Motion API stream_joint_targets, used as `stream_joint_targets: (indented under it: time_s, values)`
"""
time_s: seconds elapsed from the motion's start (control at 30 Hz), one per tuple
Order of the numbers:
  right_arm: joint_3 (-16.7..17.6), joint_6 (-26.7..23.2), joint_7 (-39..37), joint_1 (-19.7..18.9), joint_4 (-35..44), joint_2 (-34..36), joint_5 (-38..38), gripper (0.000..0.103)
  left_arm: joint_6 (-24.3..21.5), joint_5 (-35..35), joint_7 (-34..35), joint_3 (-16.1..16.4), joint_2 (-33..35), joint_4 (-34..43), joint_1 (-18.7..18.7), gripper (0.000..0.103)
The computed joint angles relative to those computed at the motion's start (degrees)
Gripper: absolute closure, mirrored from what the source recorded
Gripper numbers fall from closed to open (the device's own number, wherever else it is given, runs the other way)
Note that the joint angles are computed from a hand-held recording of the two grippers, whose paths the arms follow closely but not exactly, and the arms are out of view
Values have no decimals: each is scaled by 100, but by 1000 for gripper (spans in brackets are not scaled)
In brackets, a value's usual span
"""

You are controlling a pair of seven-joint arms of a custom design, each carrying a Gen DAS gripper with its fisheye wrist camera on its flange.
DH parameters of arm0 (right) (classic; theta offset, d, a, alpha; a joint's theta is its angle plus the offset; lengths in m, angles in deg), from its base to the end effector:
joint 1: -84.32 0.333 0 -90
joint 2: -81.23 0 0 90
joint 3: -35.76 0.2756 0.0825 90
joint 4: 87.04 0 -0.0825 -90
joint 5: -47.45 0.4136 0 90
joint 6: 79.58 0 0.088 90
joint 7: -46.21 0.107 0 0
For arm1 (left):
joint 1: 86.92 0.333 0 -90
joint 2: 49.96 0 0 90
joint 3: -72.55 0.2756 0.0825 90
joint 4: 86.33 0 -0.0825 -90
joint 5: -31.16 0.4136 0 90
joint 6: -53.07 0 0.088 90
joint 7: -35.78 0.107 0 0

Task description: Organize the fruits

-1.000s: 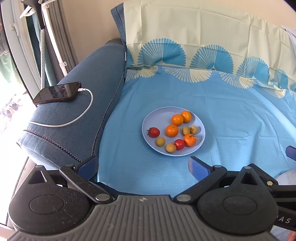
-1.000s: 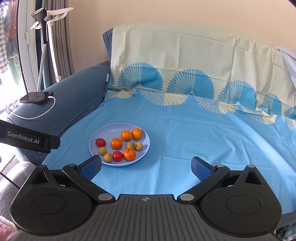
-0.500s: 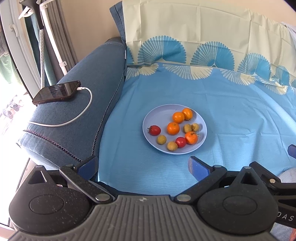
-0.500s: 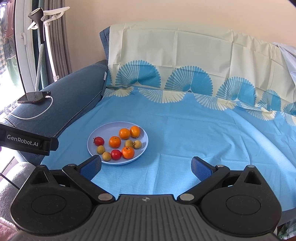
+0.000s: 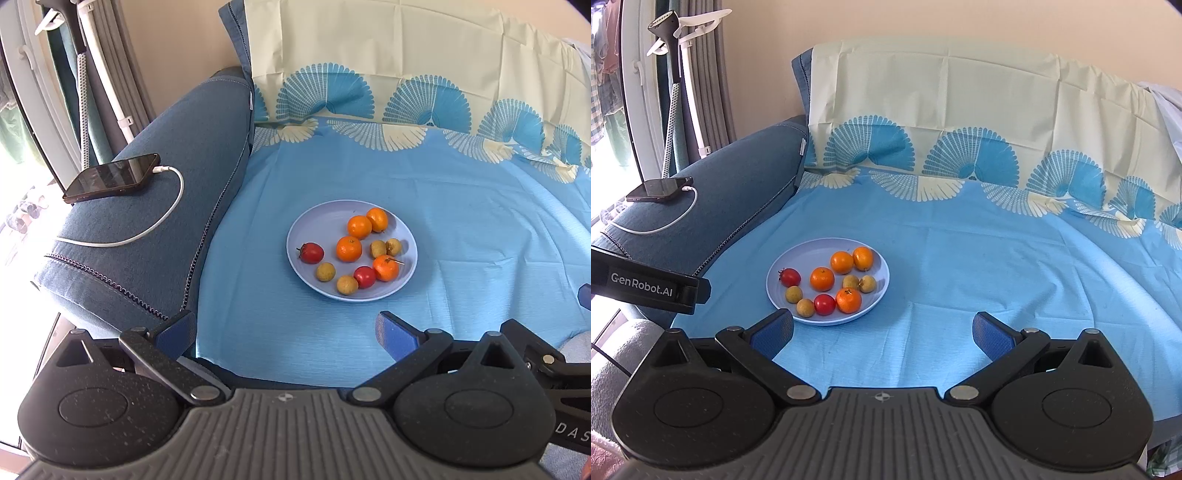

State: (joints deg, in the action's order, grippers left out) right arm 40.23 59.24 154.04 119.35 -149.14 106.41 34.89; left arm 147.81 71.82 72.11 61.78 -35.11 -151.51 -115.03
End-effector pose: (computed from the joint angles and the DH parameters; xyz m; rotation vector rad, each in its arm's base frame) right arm 0.5812 0.4571 0.6525 -1.9307 1.2112 -0.5225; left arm 0.5591 -0.3415 0.6729 -1.9863 1.4557 -0.3356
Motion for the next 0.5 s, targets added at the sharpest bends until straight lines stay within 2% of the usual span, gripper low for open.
stream_joint_targets:
  time_s: [0.5]
  values:
    - [12,29,-78,-18,-47,-23,37,1,-32,-35,9,15,32,40,-1,0]
